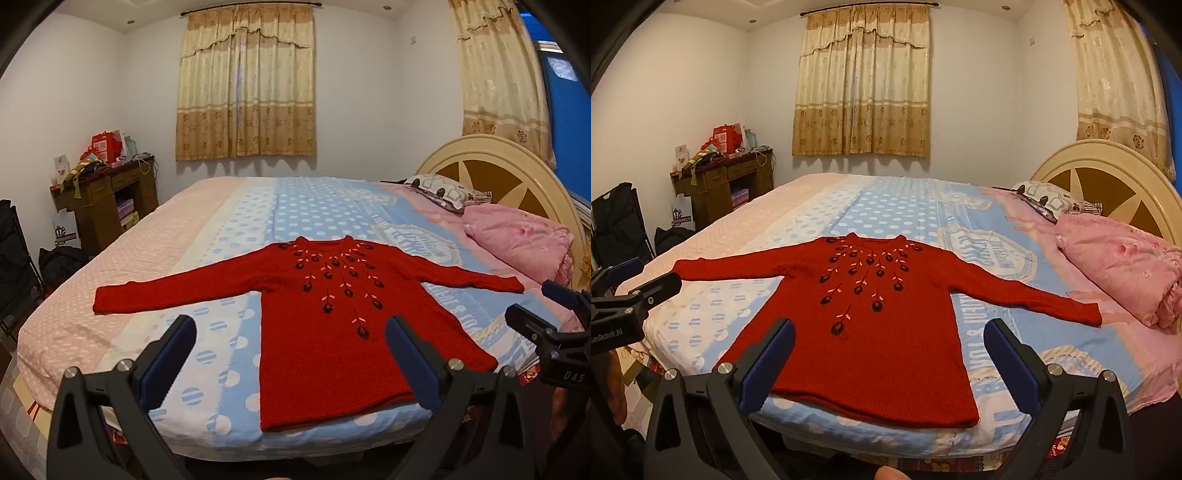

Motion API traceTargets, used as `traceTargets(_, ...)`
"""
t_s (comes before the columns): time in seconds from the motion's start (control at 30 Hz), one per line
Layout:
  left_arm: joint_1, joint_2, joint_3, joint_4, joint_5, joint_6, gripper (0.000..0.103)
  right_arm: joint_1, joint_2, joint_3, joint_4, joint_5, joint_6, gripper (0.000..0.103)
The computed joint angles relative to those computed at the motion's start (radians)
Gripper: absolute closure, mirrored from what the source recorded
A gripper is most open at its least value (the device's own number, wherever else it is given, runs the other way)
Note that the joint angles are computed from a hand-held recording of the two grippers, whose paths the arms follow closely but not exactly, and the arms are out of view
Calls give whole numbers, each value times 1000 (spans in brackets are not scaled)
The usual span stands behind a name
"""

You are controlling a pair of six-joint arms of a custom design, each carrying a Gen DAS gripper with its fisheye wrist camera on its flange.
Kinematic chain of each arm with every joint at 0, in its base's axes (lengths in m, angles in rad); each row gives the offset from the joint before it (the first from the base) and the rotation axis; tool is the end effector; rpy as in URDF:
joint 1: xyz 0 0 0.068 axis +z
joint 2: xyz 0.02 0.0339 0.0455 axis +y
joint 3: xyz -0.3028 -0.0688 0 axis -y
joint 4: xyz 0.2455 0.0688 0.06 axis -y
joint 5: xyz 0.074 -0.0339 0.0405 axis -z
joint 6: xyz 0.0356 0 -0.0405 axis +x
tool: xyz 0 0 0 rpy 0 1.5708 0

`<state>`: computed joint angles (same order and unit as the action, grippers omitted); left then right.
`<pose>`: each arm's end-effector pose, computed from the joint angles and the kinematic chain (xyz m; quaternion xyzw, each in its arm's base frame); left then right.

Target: Fold small clothes

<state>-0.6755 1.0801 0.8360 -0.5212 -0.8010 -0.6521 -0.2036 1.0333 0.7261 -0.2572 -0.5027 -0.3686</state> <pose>0.1731 -0.1059 0.3110 -0.1429 0.8489 0.0601 0.5053 0.2052 -0.0249 0.3003 -0.1895 0.8357 0.0772 0.5096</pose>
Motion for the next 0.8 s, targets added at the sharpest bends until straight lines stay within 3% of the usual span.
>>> traceTargets(0.8, 13, -3, 0, -1, 7, 2, 0, 9, 1, -2, 5, 11, 13, 1)
